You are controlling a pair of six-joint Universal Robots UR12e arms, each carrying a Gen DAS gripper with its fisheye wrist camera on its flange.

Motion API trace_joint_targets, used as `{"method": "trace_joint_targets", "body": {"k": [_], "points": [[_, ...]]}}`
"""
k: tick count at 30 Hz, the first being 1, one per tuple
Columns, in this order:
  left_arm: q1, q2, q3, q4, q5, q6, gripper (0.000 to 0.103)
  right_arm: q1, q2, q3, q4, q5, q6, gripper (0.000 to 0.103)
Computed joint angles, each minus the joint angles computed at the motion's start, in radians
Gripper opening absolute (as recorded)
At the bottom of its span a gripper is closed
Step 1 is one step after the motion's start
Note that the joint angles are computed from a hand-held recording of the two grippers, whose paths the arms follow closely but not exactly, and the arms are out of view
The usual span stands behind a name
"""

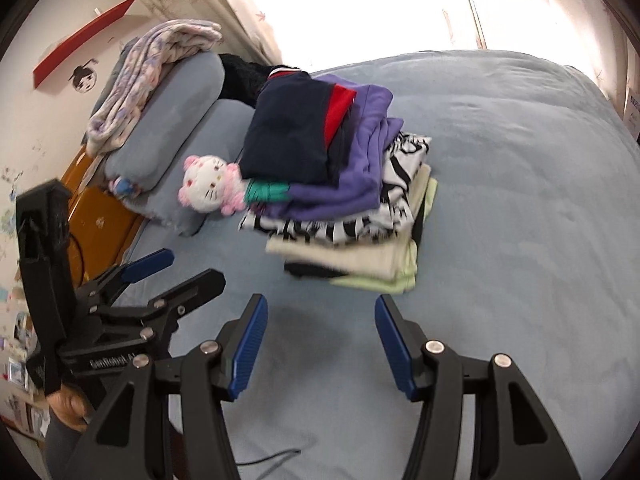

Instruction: Fold large clothes

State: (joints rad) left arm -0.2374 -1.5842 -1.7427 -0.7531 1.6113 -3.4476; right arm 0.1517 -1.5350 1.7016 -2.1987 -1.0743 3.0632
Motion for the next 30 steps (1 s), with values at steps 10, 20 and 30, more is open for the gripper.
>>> {"method": "trace_joint_targets", "body": {"k": [10, 20, 30], "points": [[-0.129, 0.137, -0.078, 0.023, 0.038, -0.043, 0.102, -0.074, -0.21, 0.13, 0.071, 0.027, -0.107, 0.056], [-0.255, 0.198, -0.104, 0.049, 0.077, -0.096, 0.102, -0.177, -0.39, 0.211, 0.163, 0.119, -0.251, 0.056], [-0.354, 0.191, -0.155, 0.097, 0.203, -0.16, 0.102, -0.224, -0.494, 0.329, 0.124, 0.09, -0.287, 0.056]]}}
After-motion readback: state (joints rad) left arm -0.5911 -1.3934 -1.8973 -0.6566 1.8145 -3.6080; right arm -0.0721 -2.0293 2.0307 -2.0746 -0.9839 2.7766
